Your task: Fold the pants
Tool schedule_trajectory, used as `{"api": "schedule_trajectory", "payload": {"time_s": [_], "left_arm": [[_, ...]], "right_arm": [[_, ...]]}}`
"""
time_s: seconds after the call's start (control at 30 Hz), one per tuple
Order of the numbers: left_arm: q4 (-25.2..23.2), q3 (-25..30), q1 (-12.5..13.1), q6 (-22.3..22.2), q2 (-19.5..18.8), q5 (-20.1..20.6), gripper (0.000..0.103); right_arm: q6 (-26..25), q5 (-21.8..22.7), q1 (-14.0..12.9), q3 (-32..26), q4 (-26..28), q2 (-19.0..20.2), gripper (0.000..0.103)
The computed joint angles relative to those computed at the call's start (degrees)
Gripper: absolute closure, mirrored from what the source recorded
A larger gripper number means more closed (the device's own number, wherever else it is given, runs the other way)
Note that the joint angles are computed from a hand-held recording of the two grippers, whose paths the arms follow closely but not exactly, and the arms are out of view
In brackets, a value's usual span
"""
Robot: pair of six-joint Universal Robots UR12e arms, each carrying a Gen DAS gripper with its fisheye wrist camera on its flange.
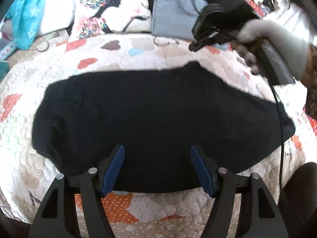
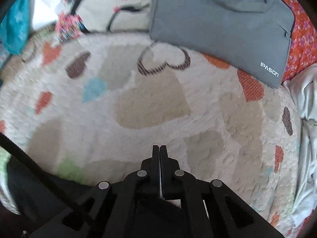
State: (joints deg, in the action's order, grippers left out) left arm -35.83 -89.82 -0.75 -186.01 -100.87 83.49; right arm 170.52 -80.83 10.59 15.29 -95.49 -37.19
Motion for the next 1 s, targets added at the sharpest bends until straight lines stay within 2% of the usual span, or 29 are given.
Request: {"api": "schedule_trajectory", "payload": {"time_s": [0.03, 0.1, 0.2, 0.27, 0.3, 0.33, 0.37, 0.5, 0.57, 0.63, 0.67, 0.7, 0.73, 0.77, 0.83, 0.87, 0.9, 0.97, 1.0], "left_arm": [[1.31, -0.48, 0.36, -1.18, 0.39, -0.60, 0.035], [3.59, -1.11, 0.84, -3.29, 0.90, -0.89, 0.035], [7.53, -1.96, 1.75, -6.53, 1.69, -1.10, 0.035], [12.69, -3.26, 2.63, -9.69, 2.64, 1.31, 0.035], [14.40, -3.68, 3.02, -11.00, 2.94, 2.91, 0.035], [15.83, -4.03, 3.56, -13.06, 3.23, 5.58, 0.035], [16.27, -4.21, 3.98, -14.41, 3.38, 6.83, 0.035], [13.42, -4.55, 6.82, -23.47, 4.07, 12.58, 0.035], [11.17, -4.73, 7.88, -27.06, 4.45, 14.21, 0.035], [9.24, -5.08, 8.66, -29.87, 4.90, 14.69, 0.035], [8.20, -5.27, 9.08, -31.34, 5.15, 14.59, 0.035], [7.29, -5.57, 9.50, -32.52, 5.41, 13.88, 0.035], [6.34, -5.52, 9.78, -32.94, 5.36, 12.77, 0.035], [5.42, -4.96, 9.72, -32.72, 4.88, 11.96, 0.035], [4.53, -4.55, 9.48, -31.56, 4.47, 10.31, 0.035], [4.54, -4.53, 9.46, -31.07, 4.42, 9.55, 0.035], [4.61, -4.41, 9.22, -30.21, 4.29, 9.22, 0.035], [5.34, -4.47, 8.81, -28.94, 4.32, 9.78, 0.035], [6.17, -4.61, 8.55, -28.08, 4.36, 10.34, 0.035]], "right_arm": [[0.38, 3.42, -0.56, 2.00, 0.18, -1.45, 0.091], [0.03, 6.95, -1.12, 7.82, -1.04, -4.96, 0.053], [-2.75, 4.33, -0.44, 13.17, -1.35, -7.91, 0.051], [-3.93, 2.53, 0.19, 15.70, -2.42, -8.93, 0.051], [-4.63, 0.87, 0.62, 16.45, -2.88, -8.99, 0.059], [-4.99, -0.59, 1.05, 15.46, -1.64, -8.09, 0.074], [-4.89, -1.31, 1.24, 13.23, 1.22, -6.63, 0.101], [-3.05, -3.12, 1.59, 2.48, 7.49, -0.18, 0.103], [-2.42, -5.31, 1.99, -1.78, 8.20, 2.06, 0.103], [-3.82, -7.96, 2.59, -7.95, 11.07, 5.08, 0.103], [-4.41, -8.85, 2.80, -8.55, 10.94, 5.29, 0.103], [-4.36, -10.34, 3.10, -6.75, 8.67, 4.12, 0.103], [-3.89, -10.13, 3.21, -2.54, 4.76, 1.71, 0.102], [-3.63, -8.79, 3.20, -0.57, 2.83, 0.43, 0.100], [-3.75, -3.15, 3.04, 1.79, 1.50, -1.57, 0.077], [-4.16, -0.32, 2.96, 1.52, 2.42, -1.79, 0.057], [-4.53, 2.73, 2.93, 1.83, 3.40, -2.27, 0.052], [-5.26, 8.07, 2.78, 3.91, 4.50, -3.85, 0.052], [-5.43, 10.93, 2.42, 7.69, 3.60, -6.04, 0.052]]}}
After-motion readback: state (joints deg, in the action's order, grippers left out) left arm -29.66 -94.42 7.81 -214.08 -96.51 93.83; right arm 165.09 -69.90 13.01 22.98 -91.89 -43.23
